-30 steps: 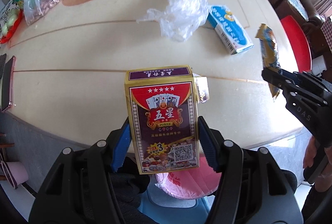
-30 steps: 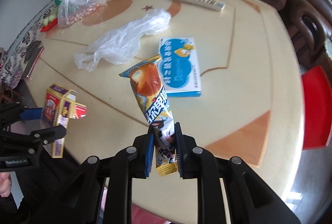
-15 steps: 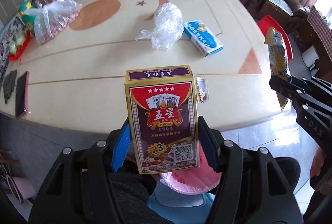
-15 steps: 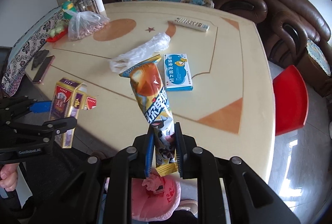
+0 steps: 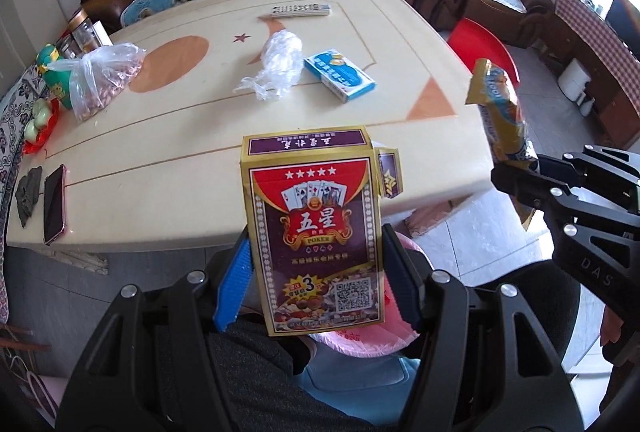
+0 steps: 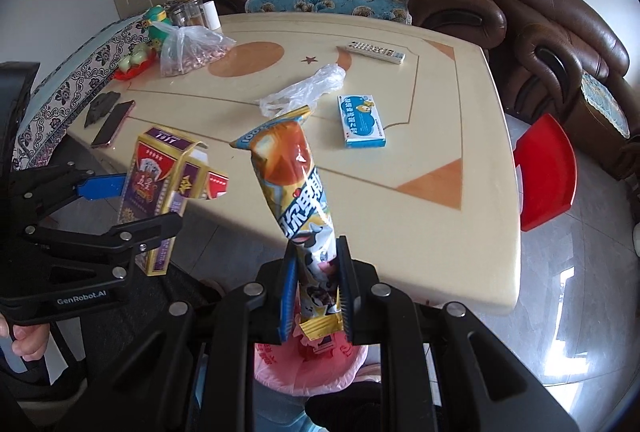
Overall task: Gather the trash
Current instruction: 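Lift the card box and snack wrapper and carry both over the pink bin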
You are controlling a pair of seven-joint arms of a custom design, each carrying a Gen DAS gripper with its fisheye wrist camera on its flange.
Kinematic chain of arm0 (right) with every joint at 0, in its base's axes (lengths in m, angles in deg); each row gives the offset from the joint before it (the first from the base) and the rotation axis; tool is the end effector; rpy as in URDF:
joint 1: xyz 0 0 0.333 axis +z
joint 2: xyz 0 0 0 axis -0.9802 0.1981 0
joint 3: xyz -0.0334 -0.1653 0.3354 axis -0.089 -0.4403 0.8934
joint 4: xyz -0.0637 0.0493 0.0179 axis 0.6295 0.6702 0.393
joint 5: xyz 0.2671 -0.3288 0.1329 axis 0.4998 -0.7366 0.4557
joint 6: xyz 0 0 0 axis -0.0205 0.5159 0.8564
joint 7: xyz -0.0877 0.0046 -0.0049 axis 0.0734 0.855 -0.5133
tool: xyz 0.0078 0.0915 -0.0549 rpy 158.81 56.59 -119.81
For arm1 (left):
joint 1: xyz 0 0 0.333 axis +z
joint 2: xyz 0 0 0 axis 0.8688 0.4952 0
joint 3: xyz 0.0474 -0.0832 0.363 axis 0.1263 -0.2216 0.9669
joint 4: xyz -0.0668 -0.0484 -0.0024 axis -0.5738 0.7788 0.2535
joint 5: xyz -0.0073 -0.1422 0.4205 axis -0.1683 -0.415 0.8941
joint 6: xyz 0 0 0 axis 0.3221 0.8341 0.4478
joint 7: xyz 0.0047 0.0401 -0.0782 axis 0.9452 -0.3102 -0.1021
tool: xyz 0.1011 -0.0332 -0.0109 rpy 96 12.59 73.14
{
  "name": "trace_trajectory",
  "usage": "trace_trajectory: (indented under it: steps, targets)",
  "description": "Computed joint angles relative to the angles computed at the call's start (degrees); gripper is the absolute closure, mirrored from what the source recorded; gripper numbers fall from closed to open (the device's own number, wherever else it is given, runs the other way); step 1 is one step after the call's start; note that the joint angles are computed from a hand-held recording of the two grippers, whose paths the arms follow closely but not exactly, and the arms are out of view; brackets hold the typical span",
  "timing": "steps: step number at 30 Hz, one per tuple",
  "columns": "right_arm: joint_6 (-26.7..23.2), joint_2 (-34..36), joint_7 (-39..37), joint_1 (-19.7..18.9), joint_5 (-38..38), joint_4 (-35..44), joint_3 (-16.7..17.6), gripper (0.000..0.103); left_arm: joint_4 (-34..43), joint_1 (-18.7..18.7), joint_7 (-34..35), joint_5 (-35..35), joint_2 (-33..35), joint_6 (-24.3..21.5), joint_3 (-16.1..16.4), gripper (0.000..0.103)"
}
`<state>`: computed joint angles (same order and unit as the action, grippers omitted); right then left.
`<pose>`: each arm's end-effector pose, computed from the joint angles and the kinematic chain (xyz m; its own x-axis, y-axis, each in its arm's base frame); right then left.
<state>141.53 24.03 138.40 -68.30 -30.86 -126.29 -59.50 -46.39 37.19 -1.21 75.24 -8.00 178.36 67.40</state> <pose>0.5833 0.1454 0.8454 0.5958 -0.8012 -0.0559 -0.6800 -0.4661 -0.5660 0.5281 -0.3640 0.8365 0.0661 -0.9978 0.0052 -0.8771 -0.0606 -0.4764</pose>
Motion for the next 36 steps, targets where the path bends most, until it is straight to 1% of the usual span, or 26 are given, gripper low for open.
trace_trajectory:
  steps: [6, 10, 15, 25, 32, 36]
  targets:
    - [0.82, -3.72, -0.05, -0.27, 0.52, -4.61, -0.03, 0.084, -3.08, -0.54, -0.32, 0.01, -1.83, 0.55, -0.62, 0.043]
    - [0.73, -5.78, -0.12, -0.63, 0.99, -7.55, -0.05, 0.084, -6.6, -0.27, -0.35, -0.92, -3.73, 2.68, -0.82, 0.043]
    - [1.0, -7.48, -0.02, -1.05, 1.08, -10.59, 0.11, 0.084, -9.17, -0.16, 0.42, -1.89, -4.58, 4.12, -1.2, 0.043]
    - [0.18, -7.68, 0.87, -1.71, 0.46, -15.73, 0.23, 0.084, -18.29, 0.79, 3.52, -7.06, -7.05, 10.89, -0.97, 0.043]
    - [-0.8, -6.6, 1.68, -1.84, 0.36, -19.13, 0.18, 0.084, -22.26, 1.68, 4.49, -12.19, -6.11, 12.23, -0.54, 0.043]
    - [-1.01, -5.44, 2.33, -1.8, -0.37, -19.88, 0.25, 0.084, -23.21, 2.11, 5.4, -13.51, -5.24, 12.76, -0.44, 0.043]
